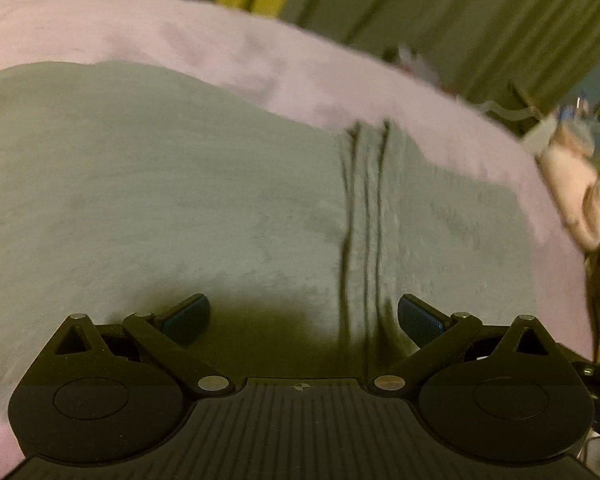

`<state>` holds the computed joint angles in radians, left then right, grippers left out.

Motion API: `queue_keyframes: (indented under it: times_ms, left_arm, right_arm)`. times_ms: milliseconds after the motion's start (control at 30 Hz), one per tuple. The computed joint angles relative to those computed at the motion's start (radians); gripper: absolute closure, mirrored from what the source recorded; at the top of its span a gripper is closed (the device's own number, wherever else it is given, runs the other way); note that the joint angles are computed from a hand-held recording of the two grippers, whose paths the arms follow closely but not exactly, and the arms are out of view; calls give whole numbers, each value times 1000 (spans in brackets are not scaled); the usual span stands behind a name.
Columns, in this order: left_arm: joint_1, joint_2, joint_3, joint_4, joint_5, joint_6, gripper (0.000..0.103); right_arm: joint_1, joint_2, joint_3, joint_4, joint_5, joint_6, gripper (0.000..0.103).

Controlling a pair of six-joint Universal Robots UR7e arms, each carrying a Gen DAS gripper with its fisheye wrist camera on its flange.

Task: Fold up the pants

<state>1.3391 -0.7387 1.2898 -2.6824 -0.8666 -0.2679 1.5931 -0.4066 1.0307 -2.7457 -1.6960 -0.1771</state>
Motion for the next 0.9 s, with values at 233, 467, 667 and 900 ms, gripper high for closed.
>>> queue_keyframes:
  times_ms: [233, 467, 667, 900]
  left_arm:
    - [29, 58, -130, 96, -142, 58, 0]
    - [39, 82, -184, 118, -168, 83, 45]
    - [63, 81, -183, 104, -295, 46, 56]
    - [72, 102, -214, 94, -340, -24, 42]
  right_arm:
    - [-41, -4, 13, -48, 66, 81, 4]
    - [-69, -1, 16, -70, 146, 168, 4]
    - [-63, -1, 17, -70, 129, 153, 4]
    - [-58, 6, 8, -68, 112, 139, 4]
